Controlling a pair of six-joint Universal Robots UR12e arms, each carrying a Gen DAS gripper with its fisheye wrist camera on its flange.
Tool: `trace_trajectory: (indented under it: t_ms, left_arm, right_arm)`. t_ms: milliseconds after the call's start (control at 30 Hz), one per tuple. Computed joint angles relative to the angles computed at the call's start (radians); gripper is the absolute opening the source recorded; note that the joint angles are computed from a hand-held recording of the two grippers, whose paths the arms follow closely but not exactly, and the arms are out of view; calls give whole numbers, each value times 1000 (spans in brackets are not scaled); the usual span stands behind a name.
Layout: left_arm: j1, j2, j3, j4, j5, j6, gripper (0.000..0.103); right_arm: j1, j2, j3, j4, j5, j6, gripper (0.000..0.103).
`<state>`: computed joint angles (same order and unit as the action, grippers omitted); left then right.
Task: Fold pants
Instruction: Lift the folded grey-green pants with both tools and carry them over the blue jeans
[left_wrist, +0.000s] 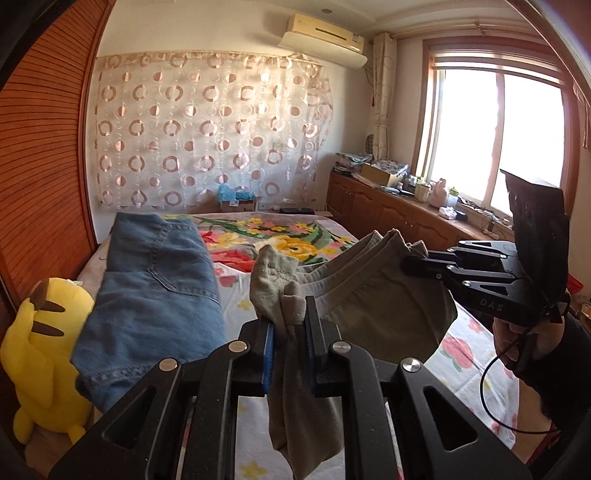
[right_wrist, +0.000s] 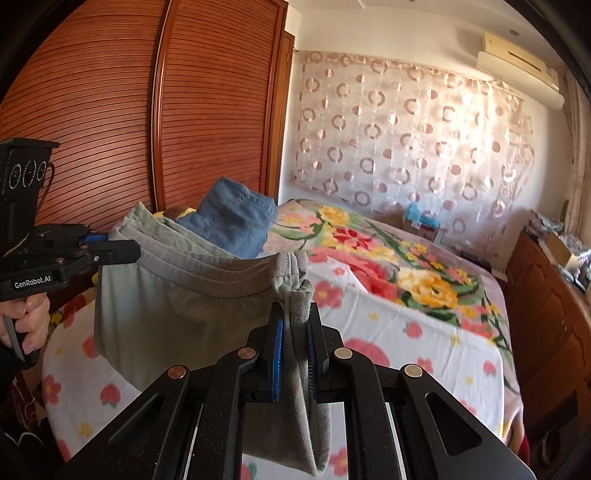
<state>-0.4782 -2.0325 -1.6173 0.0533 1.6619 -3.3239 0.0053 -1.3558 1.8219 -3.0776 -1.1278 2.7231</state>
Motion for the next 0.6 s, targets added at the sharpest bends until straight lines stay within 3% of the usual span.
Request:
trace_trajectory:
  t_ms: [600]
  left_arm:
    - [52,-11,5,32,114,-28,15]
  right_arm:
    - [41,161,-214,31,36,-94,11]
